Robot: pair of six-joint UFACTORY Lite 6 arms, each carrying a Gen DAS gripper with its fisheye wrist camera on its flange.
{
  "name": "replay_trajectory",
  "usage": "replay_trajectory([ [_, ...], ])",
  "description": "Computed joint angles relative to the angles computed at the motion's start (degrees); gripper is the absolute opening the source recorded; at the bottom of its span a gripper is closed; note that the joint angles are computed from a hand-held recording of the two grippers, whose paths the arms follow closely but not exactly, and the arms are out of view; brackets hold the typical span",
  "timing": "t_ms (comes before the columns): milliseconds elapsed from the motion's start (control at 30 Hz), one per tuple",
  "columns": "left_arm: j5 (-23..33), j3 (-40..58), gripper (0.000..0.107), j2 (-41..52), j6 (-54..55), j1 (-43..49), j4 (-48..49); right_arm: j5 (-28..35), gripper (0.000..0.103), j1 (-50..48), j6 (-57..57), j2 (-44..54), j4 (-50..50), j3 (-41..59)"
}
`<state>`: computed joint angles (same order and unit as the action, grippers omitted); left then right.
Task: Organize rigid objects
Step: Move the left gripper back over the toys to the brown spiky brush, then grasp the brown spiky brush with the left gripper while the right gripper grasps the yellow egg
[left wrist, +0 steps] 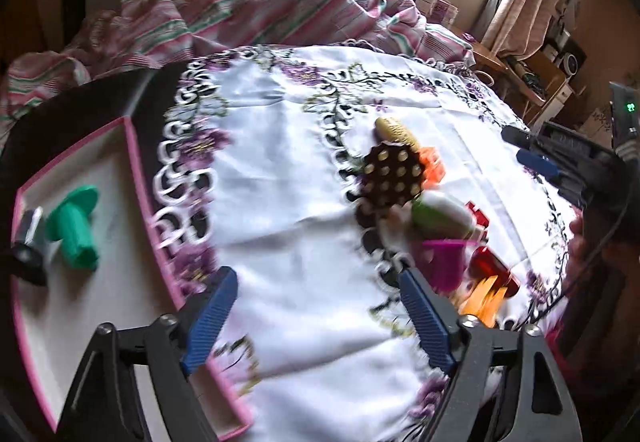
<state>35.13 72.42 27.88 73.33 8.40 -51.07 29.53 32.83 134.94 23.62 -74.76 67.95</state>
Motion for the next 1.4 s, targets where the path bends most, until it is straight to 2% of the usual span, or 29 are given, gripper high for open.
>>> replay_trajectory([
  [133,0.54,7.57,0.094,5.54,-6.38,-5.27,1.25,-1.02,0.041,-0.45,0.15,0.11,0.02,-0.04],
  [333,4.47,24.57,0.095,18.39,-18.29,-11.03,6.55,-2.74,0.042,-1.51,1.59,-0.04,-0.89,-0.62],
  [600,6.92,40.74,0.094,30.99,-25.99,-15.15,10.59,-5.56,0.043,-2.91,1.16,0.70,-0.36,-0.41],
  [633,7.98,43.26,0.089,33.11,-26.33,-15.36,10.67,-5.58,0.043,-2.90,0.77,0.82,-0.12,-0.25],
  [667,8.85,44.81,0.072,34.49,-26.16,-15.37,10.65,-5.40,0.043,-2.80,0.51,0.94,0.11,-0.12],
  [700,11.48,47.31,0.067,36.51,-25.54,-14.96,10.13,-5.33,0.043,-2.86,0.02,1.01,0.45,0.05],
  [733,12.79,47.93,0.066,37.32,-24.87,-14.41,9.01,-5.24,0.043,-2.85,-0.11,1.02,0.52,0.03],
  [900,11.95,39.82,0.066,32.40,-18.92,-11.26,4.68,-5.29,0.043,-2.83,-1.49,1.51,1.56,0.46],
  [1100,5.66,19.05,0.066,18.15,-5.53,-5.82,-0.51,-5.83,0.043,-2.50,-4.45,2.71,3.33,1.92],
  [1200,4.64,9.81,0.063,11.66,1.70,-2.55,-3.21,-7.27,0.043,-2.23,-7.13,4.07,4.95,3.37],
  [1400,5.02,-1.07,0.062,4.18,13.03,2.72,-7.33,-10.60,0.042,-2.04,-21.08,9.26,14.25,10.42],
])
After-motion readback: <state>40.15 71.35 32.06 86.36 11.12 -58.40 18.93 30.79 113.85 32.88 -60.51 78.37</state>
